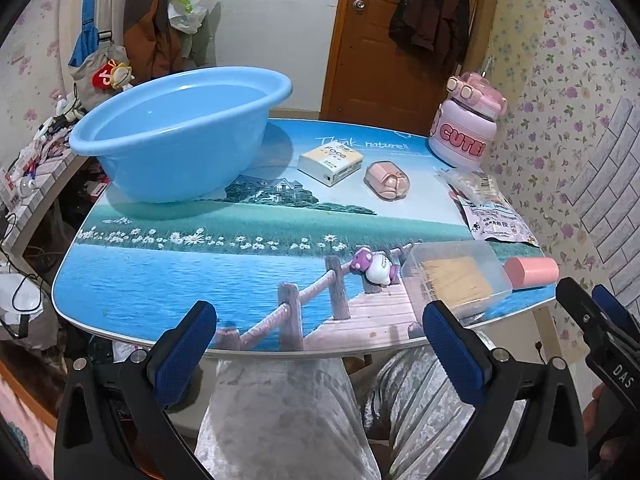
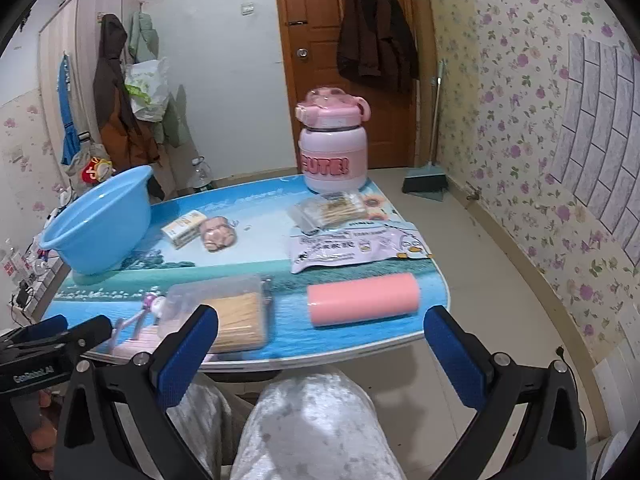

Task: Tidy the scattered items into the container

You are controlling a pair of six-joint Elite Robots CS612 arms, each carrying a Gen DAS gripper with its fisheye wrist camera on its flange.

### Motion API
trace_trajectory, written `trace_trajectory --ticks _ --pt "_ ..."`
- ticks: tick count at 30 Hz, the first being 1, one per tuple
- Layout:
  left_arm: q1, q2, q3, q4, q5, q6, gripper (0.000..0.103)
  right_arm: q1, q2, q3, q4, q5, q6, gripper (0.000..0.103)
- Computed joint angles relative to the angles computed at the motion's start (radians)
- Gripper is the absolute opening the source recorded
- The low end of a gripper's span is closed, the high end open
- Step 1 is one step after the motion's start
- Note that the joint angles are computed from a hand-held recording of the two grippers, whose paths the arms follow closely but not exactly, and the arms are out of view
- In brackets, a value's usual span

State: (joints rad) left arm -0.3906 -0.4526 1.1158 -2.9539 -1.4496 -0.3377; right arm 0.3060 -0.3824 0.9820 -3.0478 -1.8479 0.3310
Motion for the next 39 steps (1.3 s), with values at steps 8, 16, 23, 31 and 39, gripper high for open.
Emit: trace_trajectory --ticks 8,16,23,31,39 --pt "-0.004 0.003 -0.003 0.002 -0.004 0.009 0.103 -0.008 0.005 0.0 0.015 -0.001 0.031 0.103" --pt "-0.009 0.008 -0.014 0.01 -0.001 0.019 0.103 -0.011 0.012 -0.009 0.03 0.007 0.027 0.103" --pt "-0.011 0.01 -0.018 0.021 0.0 0.022 0.103 -0.016 0.011 -0.005 0.033 0.011 0.044 0.103" --pt "-0.011 0.009 -0.017 0.018 0.004 0.022 0.103 -0.015 0.013 -0.009 0.029 0.014 0.038 0.103" --pt "-0.012 0.008 -0.014 0.014 0.005 0.026 0.103 -0.017 0.01 0.0 0.028 0.025 0.045 0.103"
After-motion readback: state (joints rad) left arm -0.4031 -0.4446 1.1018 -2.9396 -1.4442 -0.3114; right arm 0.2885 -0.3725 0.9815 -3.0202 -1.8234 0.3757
